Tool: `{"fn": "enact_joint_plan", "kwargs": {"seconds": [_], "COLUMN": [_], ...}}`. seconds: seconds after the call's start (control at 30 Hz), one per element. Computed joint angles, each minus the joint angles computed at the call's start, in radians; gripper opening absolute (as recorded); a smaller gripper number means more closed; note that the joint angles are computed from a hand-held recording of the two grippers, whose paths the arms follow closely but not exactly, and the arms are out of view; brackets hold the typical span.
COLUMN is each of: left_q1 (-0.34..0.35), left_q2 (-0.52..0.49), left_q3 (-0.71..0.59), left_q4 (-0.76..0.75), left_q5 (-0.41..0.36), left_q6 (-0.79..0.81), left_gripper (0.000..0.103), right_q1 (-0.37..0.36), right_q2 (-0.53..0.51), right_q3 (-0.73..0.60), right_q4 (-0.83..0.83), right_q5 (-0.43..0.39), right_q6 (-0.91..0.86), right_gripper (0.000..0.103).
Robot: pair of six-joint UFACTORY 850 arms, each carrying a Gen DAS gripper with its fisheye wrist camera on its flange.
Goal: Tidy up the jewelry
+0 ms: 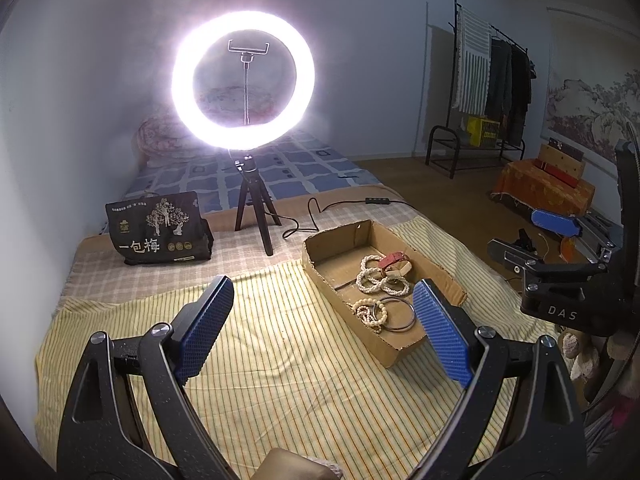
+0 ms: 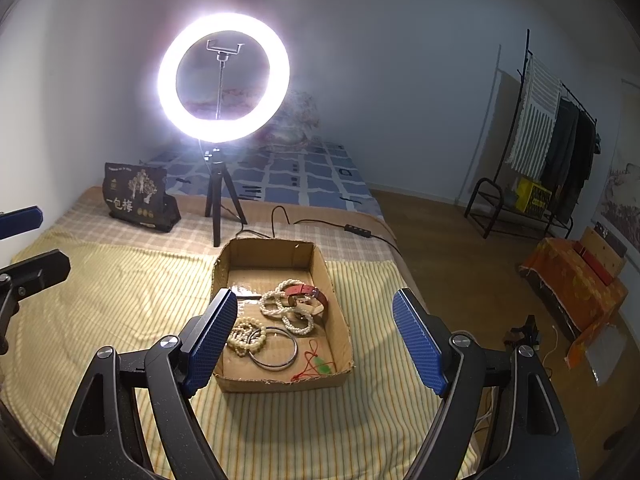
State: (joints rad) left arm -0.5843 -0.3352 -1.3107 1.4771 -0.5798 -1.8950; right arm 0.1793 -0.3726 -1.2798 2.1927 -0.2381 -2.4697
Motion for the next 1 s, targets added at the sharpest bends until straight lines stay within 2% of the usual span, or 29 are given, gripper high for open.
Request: {"fn": "enact_joint_plan", "kwargs": {"seconds": [0.37,0.43,0.6,1.0], "left_q1": [0.001,0.001,-0.001,-0.002], "left_q2": [-0.024,-0.028,-0.025,-0.014], "left_q3": [-0.037,-0.043,-0.043,-0.039], "left_q4": [-0.108,-0.136,-0.126,-0.128], "left_q5": [-0.018,-0.025,-0.040,-0.005], "left_q6": [0.118,0.139,0.122,0.121], "left_gripper": [0.094,0.103,0.103,0.103], "right_q1": [-0.004,-0.002,0.001,-0.002], "right_q2": [-0.009,-0.008,-0.007,-0.008], "right_q3": [-0.007,-0.005,-0.004,-0.004], "right_q4": [-0.041,-0.044,-0.059,-0.051], "right_q5": [0.010,0.012,0.014,0.020], "right_q6": [0.046,0.045,0.050,0.053], "right_gripper": [0.080,0.080,0.080,0.080]}}
